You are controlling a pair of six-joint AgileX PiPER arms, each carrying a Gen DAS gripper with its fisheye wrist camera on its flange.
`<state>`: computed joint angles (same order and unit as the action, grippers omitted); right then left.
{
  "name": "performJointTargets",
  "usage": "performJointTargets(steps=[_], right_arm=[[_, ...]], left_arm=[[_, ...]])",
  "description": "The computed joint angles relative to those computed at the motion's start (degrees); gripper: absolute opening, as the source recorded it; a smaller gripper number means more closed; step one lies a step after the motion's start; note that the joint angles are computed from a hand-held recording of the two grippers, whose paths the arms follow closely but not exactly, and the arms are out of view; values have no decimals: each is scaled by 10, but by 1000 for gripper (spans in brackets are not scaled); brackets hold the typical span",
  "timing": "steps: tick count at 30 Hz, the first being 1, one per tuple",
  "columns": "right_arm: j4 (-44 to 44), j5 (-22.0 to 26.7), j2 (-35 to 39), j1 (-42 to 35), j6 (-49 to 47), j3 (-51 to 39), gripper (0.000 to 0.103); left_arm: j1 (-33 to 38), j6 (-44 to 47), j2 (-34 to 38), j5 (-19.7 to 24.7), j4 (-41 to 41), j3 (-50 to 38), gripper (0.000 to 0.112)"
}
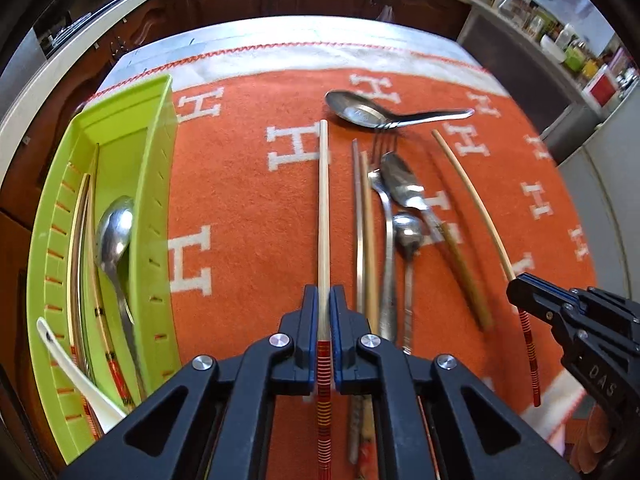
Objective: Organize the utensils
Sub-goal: 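Carry both chopsticks into the green tray and open both tools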
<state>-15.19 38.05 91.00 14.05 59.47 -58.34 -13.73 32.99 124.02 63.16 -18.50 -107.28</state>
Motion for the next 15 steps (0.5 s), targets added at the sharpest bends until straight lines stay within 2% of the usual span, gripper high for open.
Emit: performJointTargets(steps=[8, 15], right_arm=[[-37, 63, -54, 46, 71, -36, 5], [17, 66, -19, 65, 9, -150, 5]], left_arm=[[60, 45, -58, 46, -90, 11, 3], [138, 45, -61, 66, -122, -51, 3]])
